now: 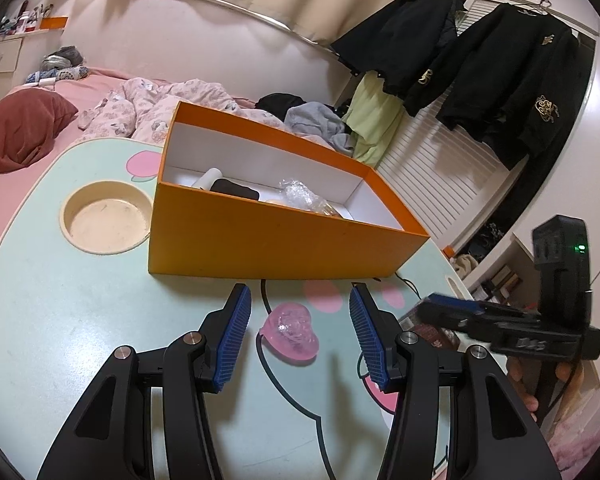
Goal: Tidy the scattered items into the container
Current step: 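Carry the brown card box out and place it on the table, open right tool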
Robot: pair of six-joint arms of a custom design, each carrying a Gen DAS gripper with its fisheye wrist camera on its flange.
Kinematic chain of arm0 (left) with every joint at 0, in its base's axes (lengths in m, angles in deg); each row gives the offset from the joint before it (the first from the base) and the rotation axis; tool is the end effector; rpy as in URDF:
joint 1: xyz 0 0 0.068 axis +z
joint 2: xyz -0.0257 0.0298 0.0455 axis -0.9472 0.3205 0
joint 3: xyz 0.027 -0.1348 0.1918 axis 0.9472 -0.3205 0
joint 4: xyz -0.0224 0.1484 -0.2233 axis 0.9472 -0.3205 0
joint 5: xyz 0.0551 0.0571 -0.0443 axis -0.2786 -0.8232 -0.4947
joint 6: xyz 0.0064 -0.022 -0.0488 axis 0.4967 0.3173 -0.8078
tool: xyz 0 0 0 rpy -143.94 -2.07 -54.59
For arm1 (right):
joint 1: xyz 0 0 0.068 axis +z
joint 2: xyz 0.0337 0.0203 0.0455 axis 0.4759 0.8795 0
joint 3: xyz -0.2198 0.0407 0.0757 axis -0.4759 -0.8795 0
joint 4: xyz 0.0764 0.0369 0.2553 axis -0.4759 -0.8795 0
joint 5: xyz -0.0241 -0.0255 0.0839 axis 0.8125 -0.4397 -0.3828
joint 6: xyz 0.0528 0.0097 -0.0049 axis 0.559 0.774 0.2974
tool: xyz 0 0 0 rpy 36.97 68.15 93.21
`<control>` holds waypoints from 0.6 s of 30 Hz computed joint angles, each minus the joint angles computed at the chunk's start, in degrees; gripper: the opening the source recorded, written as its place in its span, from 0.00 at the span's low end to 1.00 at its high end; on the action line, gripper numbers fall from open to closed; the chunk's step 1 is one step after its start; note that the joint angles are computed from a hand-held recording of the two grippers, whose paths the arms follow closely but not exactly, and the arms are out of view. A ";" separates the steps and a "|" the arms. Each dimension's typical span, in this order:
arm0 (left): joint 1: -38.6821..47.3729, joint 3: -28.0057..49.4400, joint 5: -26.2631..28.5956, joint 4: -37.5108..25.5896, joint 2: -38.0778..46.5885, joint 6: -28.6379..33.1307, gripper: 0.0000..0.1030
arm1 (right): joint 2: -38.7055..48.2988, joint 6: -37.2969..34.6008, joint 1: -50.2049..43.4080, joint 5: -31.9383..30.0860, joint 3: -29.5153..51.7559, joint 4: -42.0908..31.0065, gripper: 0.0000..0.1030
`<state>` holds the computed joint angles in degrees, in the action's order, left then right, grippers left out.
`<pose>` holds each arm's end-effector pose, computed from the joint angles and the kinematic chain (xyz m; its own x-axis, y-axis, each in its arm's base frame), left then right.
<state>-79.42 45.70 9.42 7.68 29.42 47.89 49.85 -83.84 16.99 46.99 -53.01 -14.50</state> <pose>0.2798 -0.0584 0.1001 -0.6899 -0.0916 -0.7181 0.3901 0.7886 -0.4753 0.2452 -0.0347 0.1382 -0.7423 0.0864 -0.6644 -0.1297 0.9544 0.2690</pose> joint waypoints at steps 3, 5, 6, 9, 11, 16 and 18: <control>-0.07 0.06 -0.06 0.05 0.04 -0.04 0.51 | -4.52 1.32 -0.89 -1.59 -3.04 3.28 0.64; -0.06 0.11 -0.08 0.01 0.06 -0.03 0.51 | -4.96 1.64 -0.10 0.65 -3.18 4.11 0.68; -0.04 0.07 -0.02 0.09 0.07 -0.02 0.51 | -4.21 1.95 0.01 1.65 -2.91 4.45 0.68; 0.09 0.20 0.11 0.07 0.21 0.10 0.51 | -1.61 2.30 -2.05 -1.25 -2.77 5.85 0.68; 0.13 0.29 0.14 -0.18 0.27 0.19 0.51 | -0.07 1.48 -5.18 -7.73 -3.33 8.14 0.68; 0.51 0.75 0.56 -1.06 0.33 0.59 0.51 | 2.27 1.45 -7.05 -11.96 -5.52 14.18 0.68; 0.74 0.66 0.73 -0.89 0.29 0.59 0.51 | 2.89 1.33 -7.46 -13.43 -4.92 13.43 0.68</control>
